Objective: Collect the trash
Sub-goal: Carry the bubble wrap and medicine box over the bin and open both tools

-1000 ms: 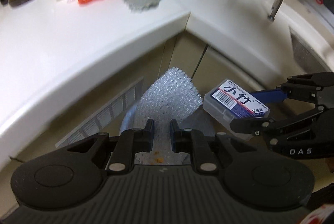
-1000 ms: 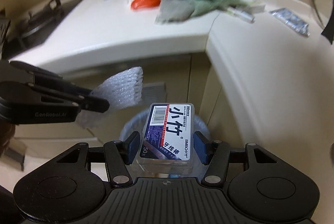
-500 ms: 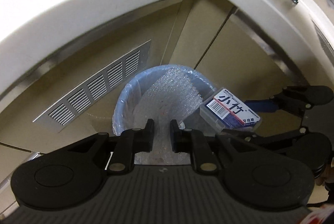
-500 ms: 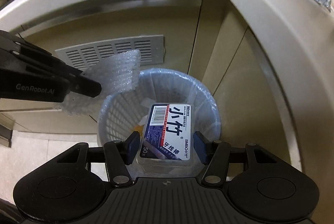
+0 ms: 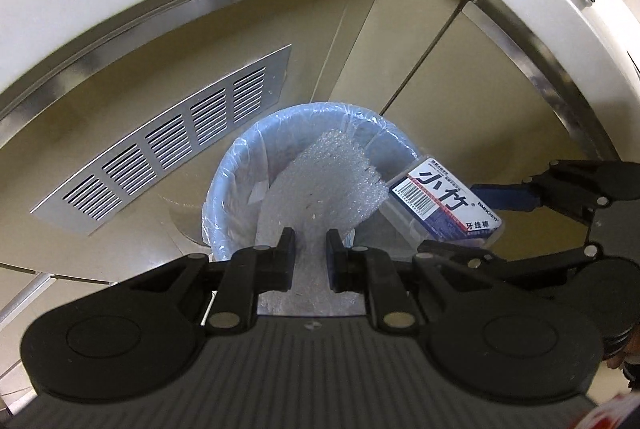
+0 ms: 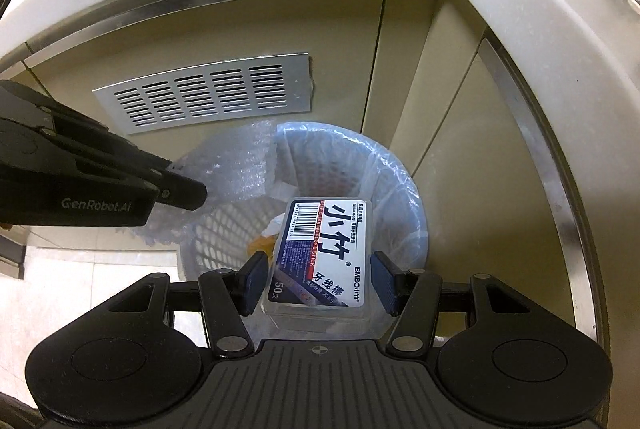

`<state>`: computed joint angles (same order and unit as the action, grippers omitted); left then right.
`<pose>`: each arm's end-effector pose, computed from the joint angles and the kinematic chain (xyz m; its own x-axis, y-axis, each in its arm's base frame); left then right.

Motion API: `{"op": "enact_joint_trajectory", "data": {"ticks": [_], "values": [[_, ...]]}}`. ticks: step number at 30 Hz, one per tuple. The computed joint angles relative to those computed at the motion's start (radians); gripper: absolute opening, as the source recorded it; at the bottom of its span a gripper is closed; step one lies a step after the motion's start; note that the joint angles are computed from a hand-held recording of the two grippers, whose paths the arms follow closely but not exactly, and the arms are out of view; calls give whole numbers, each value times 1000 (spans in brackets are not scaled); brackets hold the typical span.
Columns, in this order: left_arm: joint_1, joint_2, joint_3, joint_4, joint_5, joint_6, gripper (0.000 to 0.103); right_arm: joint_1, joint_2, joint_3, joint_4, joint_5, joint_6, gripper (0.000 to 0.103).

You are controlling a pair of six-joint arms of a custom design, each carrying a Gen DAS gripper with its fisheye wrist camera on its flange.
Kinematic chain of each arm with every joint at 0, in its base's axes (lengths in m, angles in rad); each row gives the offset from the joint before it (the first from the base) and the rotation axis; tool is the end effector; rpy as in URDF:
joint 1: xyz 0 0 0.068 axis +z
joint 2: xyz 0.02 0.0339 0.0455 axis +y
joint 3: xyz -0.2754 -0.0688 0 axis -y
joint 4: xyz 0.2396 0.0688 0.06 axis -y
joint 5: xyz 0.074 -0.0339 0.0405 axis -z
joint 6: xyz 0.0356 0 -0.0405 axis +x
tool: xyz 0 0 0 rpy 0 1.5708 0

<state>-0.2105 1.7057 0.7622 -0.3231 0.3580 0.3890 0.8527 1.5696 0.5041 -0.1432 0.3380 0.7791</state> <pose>0.2697 -0.0704 0.1252 -0.7502 0.5235 -0.4039 0.6299 0.7516 -0.1957 0.1578 0.1626 0.1077 -0.8827 -0.0028 -0.4699 -0.0182 0.9994 0.0283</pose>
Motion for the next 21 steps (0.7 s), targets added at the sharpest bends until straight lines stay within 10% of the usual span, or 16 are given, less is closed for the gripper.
{"op": "enact_joint_trajectory", "data": {"ticks": [12, 16, 21], "values": [[-26, 17, 6, 22, -17, -29, 15, -42, 17, -12, 41, -18, -25, 56], [-30, 27, 13, 37, -17, -25, 39, -42, 20, -14, 44, -18, -26, 56], [-17, 37, 25, 35, -19, -23, 39, -43, 24, -13, 40, -22, -22, 56]]}}
